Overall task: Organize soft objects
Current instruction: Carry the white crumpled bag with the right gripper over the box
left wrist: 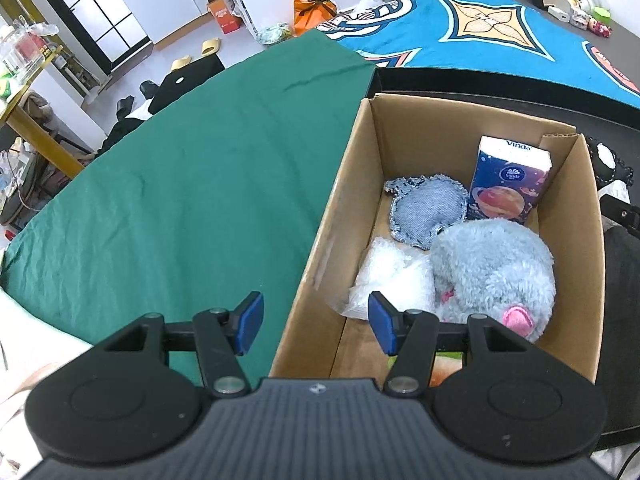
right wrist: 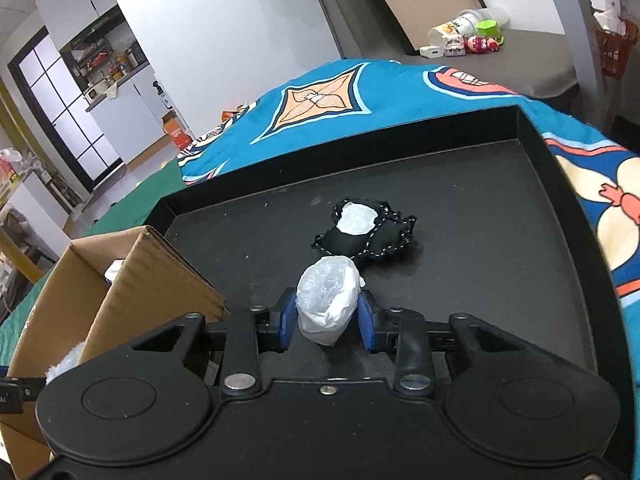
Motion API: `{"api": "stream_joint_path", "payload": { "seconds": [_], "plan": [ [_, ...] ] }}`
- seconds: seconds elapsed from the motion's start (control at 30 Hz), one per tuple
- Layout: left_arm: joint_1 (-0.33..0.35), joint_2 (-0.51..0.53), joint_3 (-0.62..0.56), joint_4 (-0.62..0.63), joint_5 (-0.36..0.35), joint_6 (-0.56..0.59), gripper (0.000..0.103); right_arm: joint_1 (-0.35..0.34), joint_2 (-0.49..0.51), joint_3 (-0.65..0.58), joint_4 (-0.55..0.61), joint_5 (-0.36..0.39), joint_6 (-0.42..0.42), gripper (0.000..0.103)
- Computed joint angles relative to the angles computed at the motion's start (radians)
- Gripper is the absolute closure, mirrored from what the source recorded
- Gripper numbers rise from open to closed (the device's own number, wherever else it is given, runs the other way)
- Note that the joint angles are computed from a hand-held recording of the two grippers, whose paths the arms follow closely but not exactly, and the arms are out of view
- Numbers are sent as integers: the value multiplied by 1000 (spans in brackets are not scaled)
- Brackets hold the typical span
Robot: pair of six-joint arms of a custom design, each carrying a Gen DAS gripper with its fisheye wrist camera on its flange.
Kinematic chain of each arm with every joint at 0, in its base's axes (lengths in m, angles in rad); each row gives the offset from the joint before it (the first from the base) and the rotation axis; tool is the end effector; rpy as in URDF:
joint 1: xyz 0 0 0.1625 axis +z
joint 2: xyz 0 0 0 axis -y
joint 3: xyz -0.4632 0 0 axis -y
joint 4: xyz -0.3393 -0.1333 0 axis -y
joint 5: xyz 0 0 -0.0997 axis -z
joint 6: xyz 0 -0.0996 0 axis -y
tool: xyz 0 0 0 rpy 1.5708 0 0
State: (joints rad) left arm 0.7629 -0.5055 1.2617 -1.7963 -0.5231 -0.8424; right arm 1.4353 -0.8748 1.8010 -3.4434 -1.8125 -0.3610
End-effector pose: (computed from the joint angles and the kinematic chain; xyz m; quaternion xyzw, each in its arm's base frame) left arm -0.3636 -0.6513 0.0606 0.1167 0.8377 -0.2006 0.4943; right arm 0.0223 -0.6465 0.2711 0.0448 -0.8842 0.4122 0.2152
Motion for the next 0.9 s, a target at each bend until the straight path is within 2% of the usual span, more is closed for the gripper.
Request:
{"api": "stream_joint_path", "payload": {
  "seconds": [0.27,0.63,0.9],
  "plan": [
    [-10,-28,45,-65,-1,11,47,22,-31,34,-32,-25,-17,72],
    [-20,-71,120,-194,-14,67,47,58,-74,102,-86,-119,-29,72],
    [-21,-93,157,-262,-37,103,47,100,-89,125,-106,-155,-48,72]
  ]
}}
